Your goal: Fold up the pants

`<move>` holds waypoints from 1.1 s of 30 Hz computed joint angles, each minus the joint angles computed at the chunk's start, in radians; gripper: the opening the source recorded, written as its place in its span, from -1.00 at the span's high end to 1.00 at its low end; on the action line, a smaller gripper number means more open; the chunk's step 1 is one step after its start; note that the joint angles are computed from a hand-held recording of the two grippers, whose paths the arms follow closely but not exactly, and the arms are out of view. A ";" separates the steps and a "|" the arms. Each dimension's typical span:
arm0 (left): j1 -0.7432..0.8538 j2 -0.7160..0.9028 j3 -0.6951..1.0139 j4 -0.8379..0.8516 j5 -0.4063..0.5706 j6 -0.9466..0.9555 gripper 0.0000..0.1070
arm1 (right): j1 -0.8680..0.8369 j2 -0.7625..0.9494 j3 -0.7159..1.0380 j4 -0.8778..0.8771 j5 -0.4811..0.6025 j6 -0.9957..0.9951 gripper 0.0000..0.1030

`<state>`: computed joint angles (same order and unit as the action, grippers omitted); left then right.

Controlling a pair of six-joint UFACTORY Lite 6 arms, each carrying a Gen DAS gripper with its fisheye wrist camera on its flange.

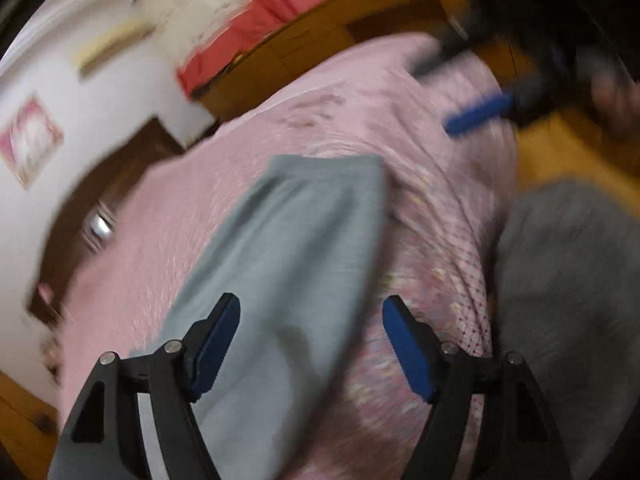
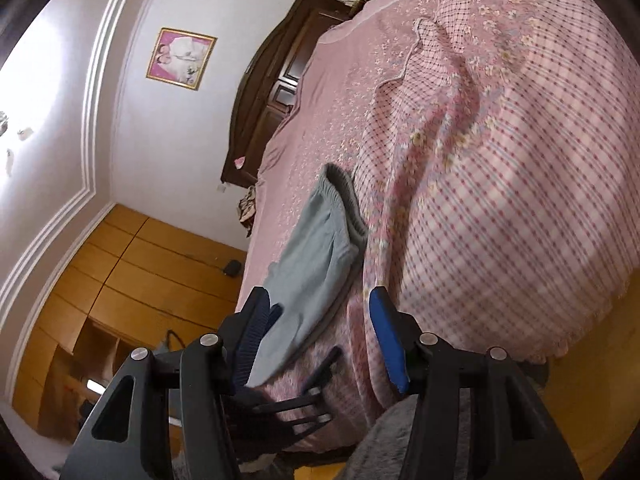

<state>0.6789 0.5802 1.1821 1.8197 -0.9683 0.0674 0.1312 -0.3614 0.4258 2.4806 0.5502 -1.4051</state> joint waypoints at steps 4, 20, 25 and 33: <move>0.042 0.039 -0.130 -0.203 -0.080 0.396 -0.48 | 0.029 -0.065 -0.124 0.063 0.063 -0.059 -0.04; 0.108 0.031 -0.160 -0.301 -0.349 0.474 0.58 | -0.097 0.491 0.111 0.004 0.529 -0.022 -0.36; 0.086 -0.013 -0.174 -0.289 -0.317 0.407 0.78 | -0.085 0.601 0.271 -0.055 0.430 0.000 -0.36; 0.115 -0.080 -0.190 -0.210 -0.357 0.316 0.84 | -0.099 0.628 0.373 -0.128 0.317 0.056 -0.08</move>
